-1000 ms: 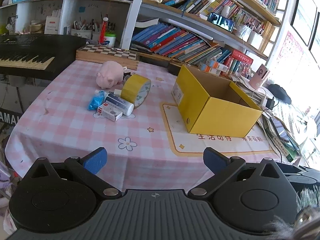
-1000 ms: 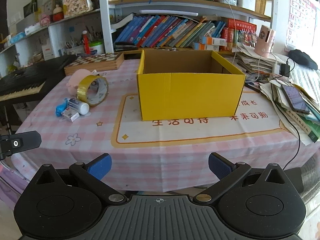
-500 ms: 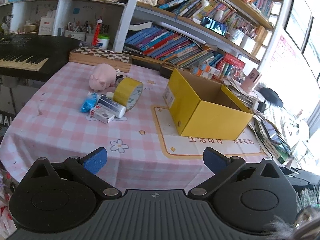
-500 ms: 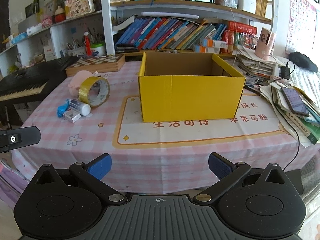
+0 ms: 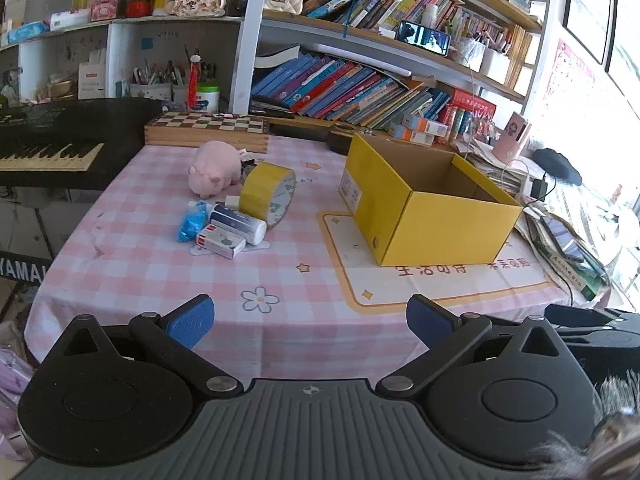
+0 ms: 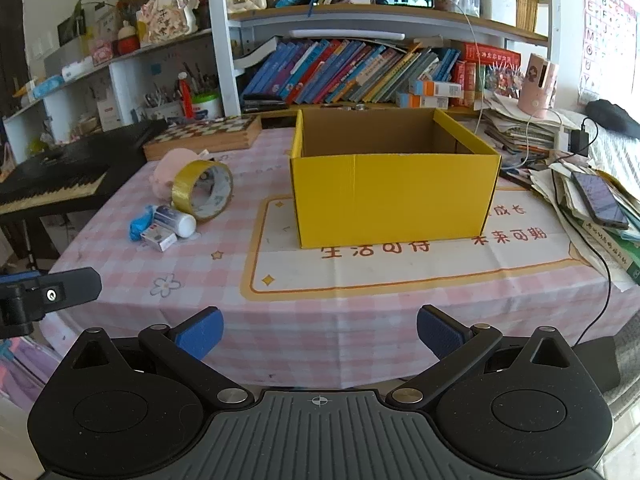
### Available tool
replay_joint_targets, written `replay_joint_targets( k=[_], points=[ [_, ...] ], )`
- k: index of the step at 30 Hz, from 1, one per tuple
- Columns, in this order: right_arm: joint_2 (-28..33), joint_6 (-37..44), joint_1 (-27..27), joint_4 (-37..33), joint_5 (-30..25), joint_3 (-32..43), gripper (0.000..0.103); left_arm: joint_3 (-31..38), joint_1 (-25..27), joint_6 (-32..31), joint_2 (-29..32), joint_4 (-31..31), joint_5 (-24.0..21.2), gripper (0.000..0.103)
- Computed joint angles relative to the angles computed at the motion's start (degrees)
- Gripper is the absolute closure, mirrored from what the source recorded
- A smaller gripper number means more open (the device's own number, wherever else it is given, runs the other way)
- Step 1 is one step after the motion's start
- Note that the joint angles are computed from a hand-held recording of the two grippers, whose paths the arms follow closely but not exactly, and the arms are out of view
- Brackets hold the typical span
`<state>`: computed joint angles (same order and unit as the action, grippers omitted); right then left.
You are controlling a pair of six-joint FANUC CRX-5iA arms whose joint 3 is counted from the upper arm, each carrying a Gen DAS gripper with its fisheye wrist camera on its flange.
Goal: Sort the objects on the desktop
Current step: 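Move both tools toward the cluster of objects beside the pink pig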
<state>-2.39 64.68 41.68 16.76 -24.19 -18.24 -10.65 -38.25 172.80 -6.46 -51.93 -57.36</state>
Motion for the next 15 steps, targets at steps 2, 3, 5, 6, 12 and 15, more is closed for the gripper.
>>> replay_joint_targets(
  k=[2,3,5,6,12,15],
  points=[
    [0.0,-1.0,0.2,1.2,0.3,-0.4,0.000,0.0,0.0,-0.2,0.0,0.1,-0.4,0.000],
    [0.0,-1.3,0.3,1.6,0.3,-0.5,0.000,0.0,0.1,-0.4,0.0,0.2,-0.5,0.000],
    [0.0,-1.5,0.4,1.8,0.4,-0.5,0.000,0.0,0.2,-0.7,0.0,0.5,-0.9,0.000],
    [0.0,-1.2,0.4,1.4,0.5,-0.4,0.000,0.0,0.4,-0.9,0.0,0.8,-0.9,0.000],
    [0.8,0.7,1.1,0.3,-0.3,0.7,0.000,-0.1,1.5,-2.0,0.1,2.5,-2.0,0.000],
    [1.2,1.4,1.4,-0.1,-0.6,1.3,0.000,-0.3,1.8,-2.1,-0.1,2.7,-2.5,0.000]
  ],
)
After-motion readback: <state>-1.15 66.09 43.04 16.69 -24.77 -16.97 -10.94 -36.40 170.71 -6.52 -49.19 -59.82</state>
